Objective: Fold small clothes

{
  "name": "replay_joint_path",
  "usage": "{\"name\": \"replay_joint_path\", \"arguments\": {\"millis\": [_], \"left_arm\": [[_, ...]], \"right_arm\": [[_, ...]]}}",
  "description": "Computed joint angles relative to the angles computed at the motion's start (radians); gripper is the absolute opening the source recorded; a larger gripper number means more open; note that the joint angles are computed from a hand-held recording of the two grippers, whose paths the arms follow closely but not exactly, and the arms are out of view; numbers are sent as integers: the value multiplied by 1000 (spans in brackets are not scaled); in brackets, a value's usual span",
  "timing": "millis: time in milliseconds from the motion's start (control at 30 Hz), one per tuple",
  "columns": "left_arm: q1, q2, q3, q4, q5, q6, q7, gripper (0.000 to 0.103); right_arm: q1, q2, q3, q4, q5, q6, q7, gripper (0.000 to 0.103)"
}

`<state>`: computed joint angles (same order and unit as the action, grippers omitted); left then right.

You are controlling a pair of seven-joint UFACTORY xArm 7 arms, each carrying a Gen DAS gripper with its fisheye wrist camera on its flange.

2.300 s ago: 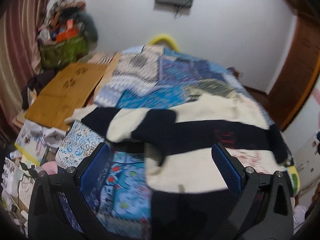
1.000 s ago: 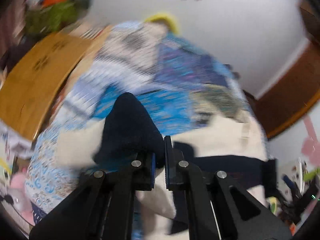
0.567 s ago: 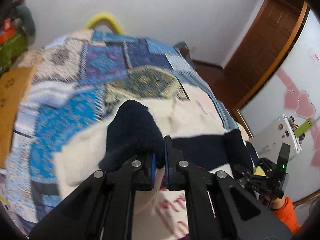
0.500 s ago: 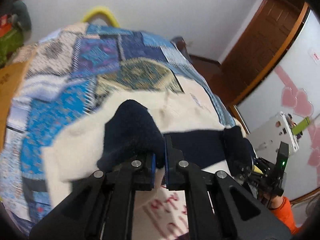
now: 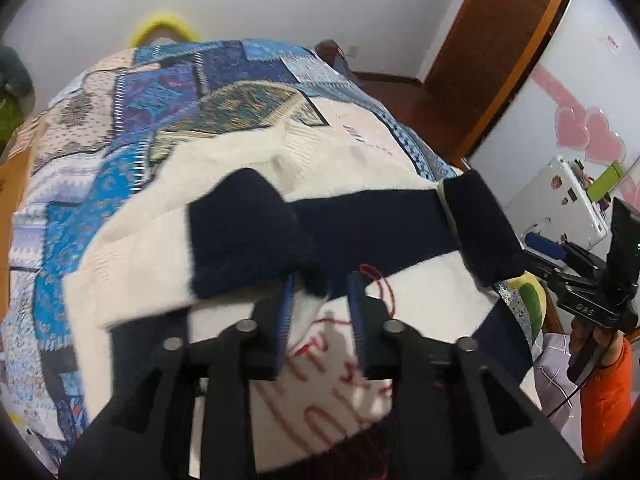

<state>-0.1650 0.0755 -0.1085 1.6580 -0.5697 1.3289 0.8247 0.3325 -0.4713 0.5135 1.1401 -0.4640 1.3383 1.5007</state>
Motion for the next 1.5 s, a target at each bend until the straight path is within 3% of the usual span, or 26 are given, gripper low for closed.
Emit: {"name": "replay_joint_path", "arguments": {"millis": [233, 333, 500, 700, 933, 967, 1100, 1133, 1300, 1500], "left_arm": [[84, 1, 62, 20, -41, -110, 27, 54], [111, 45, 71, 46, 23, -169, -10, 54], [155, 120, 73, 69, 115, -189, -57, 54], [158, 150, 59, 5, 228, -231, -82, 54], [151, 107, 46, -103, 241, -337, -36, 58], [149, 102, 46, -115, 244, -352, -31, 58], [148, 101, 47, -127, 235, -367, -22, 58], [149, 106, 48, -120, 232, -361, -26, 58], [152, 110, 48, -116, 227, -353, -37, 59], [145, 104, 48, -130, 247, -376, -52, 61]], "right_arm": [[23, 199, 11, 198, -147, -70, -107, 64], [55, 311, -17, 290, -197, -130, -172, 65], [117, 516, -69, 461, -241, -180, -323, 65], [185, 710, -144, 650, -233, -127, -494, 65], [260, 847, -242, 787, -221, -34, -624, 62], [268, 860, -259, 797, -224, -32, -630, 60], [298, 848, -316, 790, -218, -57, -606, 20], [303, 838, -329, 781, -211, -70, -595, 17], [339, 714, -392, 646, -252, -145, -453, 16], [309, 595, -354, 508, -295, -184, -291, 16]]}}
